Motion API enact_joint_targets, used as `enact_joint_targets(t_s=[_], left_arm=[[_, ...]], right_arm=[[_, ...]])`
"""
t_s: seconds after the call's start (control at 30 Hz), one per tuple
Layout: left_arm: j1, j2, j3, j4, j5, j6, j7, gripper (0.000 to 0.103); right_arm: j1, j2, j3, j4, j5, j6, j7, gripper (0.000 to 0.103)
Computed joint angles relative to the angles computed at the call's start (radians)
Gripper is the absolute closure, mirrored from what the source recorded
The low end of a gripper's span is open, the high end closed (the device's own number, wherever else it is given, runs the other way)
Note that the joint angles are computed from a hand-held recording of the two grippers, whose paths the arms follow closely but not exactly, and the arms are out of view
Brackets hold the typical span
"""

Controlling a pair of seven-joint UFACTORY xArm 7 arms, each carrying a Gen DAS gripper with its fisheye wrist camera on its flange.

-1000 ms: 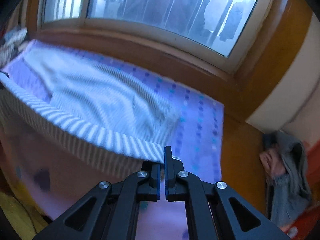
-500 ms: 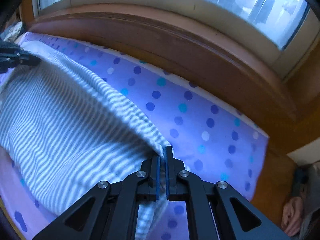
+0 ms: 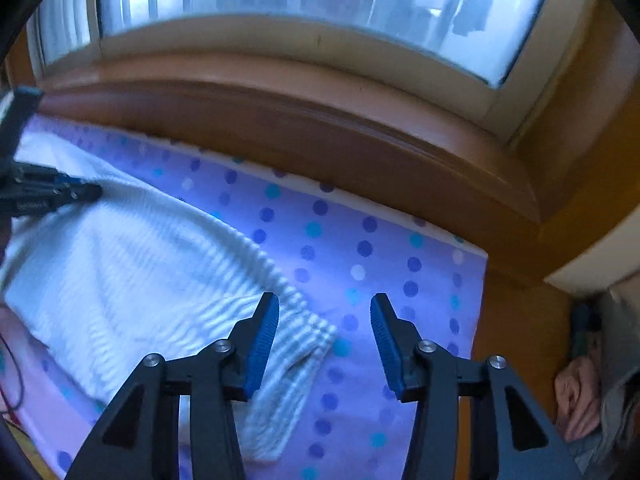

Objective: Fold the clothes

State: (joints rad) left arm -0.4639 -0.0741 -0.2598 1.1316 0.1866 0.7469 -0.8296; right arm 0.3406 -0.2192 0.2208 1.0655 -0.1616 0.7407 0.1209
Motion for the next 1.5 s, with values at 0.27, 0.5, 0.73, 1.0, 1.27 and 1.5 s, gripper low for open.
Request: enact_joint_targets(t_s=[0.27,0.5,0.73,1.0,1.27,1.5], left_arm=[[0.005,-0.135,0.016,-0.123,-0.111,-0.066,0.187,0.079],[-0.004,-0.487,0.054,-0.359,-0.231,-0.009,0.378,0.079],[0.031,-0.905,0.046,-0.581,-0.222,0.274,0.461,0.079],[0.045,-1.149,0.120,-0.705,-0.331,0.401,0.544,0.079],[0.080,-1.149,0.094,-0.711,-0.388,0.390,0.558,0.078],[0.097,-1.122,0.029,-0.690,-0.370,0.425,0.494,0.076]], right_arm=[[0.102,0.099,0.051,0.044,0.163,-0.019,0.056,0.055],[0.173,0.233,0.064,0.187,-0.093,0.120,0.446,0.053],[0.257,0.232,0.096,0.286,-0.046,0.122,0.665,0.053],[0.313,0.395,0.107,0.417,0.319,-0.021,0.644,0.053],[0.394,0.550,0.048,0.606,0.166,0.133,0.700,0.053],[0.441,0.635,0.016,0.713,0.089,0.215,0.726,0.054]])
